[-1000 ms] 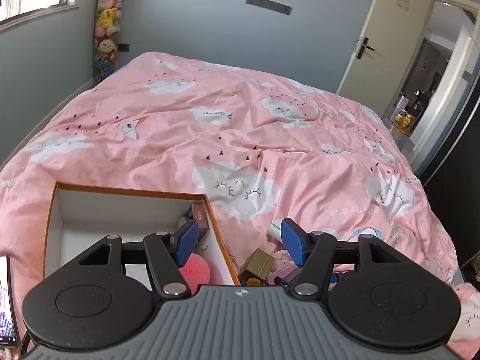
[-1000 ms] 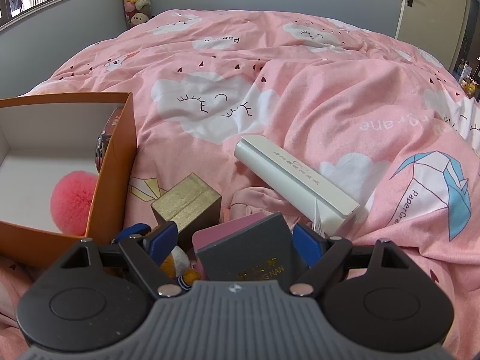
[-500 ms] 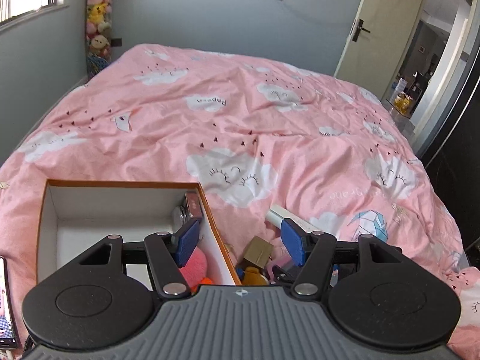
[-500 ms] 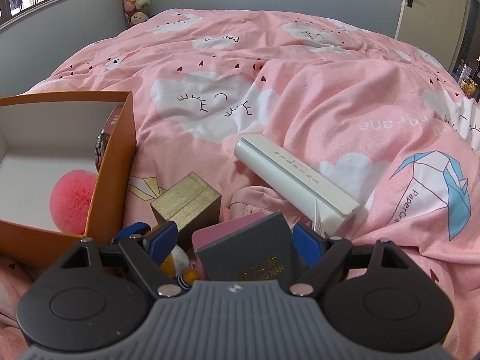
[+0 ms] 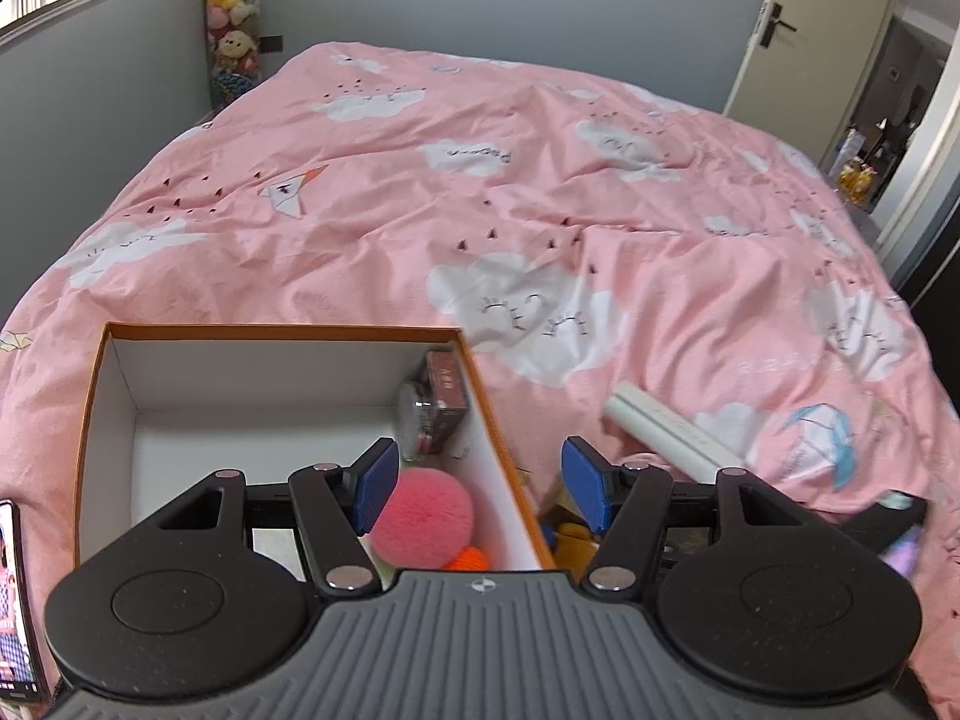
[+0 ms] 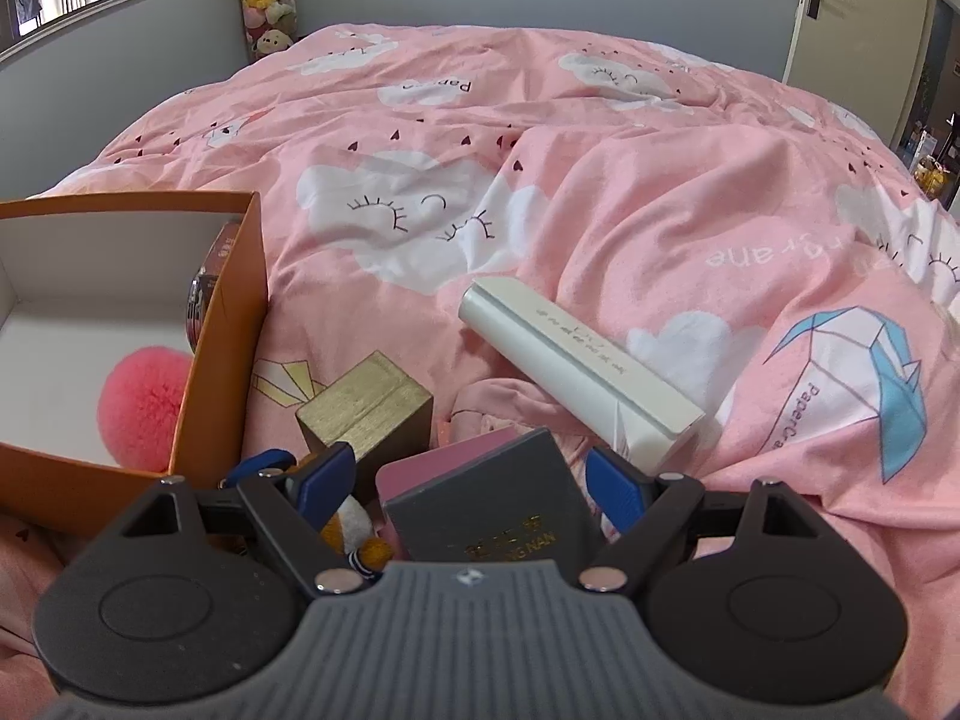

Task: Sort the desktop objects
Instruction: 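Withdraw both tools from the orange box toward the remaining items, then grasp the black gold-lettered box with the right tool while the left tool approaches the gold cube box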

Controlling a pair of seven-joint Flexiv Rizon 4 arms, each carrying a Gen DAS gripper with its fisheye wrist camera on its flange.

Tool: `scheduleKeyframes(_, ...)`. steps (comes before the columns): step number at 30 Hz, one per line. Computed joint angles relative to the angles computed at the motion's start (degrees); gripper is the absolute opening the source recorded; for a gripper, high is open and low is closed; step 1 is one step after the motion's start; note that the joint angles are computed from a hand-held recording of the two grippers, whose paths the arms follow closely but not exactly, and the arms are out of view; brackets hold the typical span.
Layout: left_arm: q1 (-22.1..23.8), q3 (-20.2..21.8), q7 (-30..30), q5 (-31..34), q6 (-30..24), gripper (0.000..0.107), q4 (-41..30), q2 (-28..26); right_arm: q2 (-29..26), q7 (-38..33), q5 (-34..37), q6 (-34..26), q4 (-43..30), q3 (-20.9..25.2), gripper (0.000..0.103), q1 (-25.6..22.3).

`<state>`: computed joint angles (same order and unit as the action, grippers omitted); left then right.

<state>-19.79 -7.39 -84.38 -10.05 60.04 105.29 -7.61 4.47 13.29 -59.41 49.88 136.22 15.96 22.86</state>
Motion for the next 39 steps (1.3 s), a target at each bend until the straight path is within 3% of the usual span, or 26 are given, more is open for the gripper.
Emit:
scheduleKeyframes(7,0.4,-0.1,1.2,1.4,2.3,0.071,-1.2,-3.6,3.2,-1.4,0.0,-1.6,1.1,0.7,0.086,-0.6)
scheduleKeyframes(11,1.9,-2.7,10.4,-6.1,6.8,0.071,2.3,-4.0,6.6,-2.0,-0.8,-1.1,3.0,1.2,0.086,-1.7)
scheduleKeyframes(17,2.1,-5.9,24.1,-16.4,11.3,0.071,7.1,-3.7,9.9,-6.8,6.0,-3.2,5.1,2.9,0.086,-1.9)
scheduleKeyframes(19,1.7,-6.6,28.3,-18.6,11.9,0.071,7.9,-3.8,10.7,-7.2,6.7,-1.3,6.3,3.0,0.085,-2.1)
scheduleKeyframes(21,1.1,-6.8,30.7,-19.7,12.3,0.071,8.3,-4.3,11.0,-6.9,6.7,1.7,7.3,2.8,0.082,-2.5)
scheduleKeyframes(23,1.0,-7.5,34.2,-21.6,12.2,0.066,8.5,-4.8,10.6,-7.2,6.2,4.6,7.8,2.6,0.070,-3.1)
scheduleKeyframes(26,0.0,-6.5,34.3,-19.4,11.3,0.060,7.5,-6.0,9.1,-8.1,5.7,8.1,7.5,2.1,0.057,-3.7)
scheduleKeyframes(30,-0.4,-6.0,34.2,-17.4,10.6,0.056,6.4,-7.1,5.7,-9.9,4.1,9.8,5.7,2.0,0.055,-3.7)
scheduleKeyframes(33,-0.5,-5.6,33.4,-16.5,9.8,0.056,6.0,-7.5,2.9,-12.8,6.3,3.5,3.2,2.8,0.064,-1.6)
scheduleKeyframes(39,-0.2,-5.8,33.1,-16.0,9.0,0.056,6.3,-7.6,-0.5,-15.4,6.4,0.0,1.5,1.6,0.076,0.9)
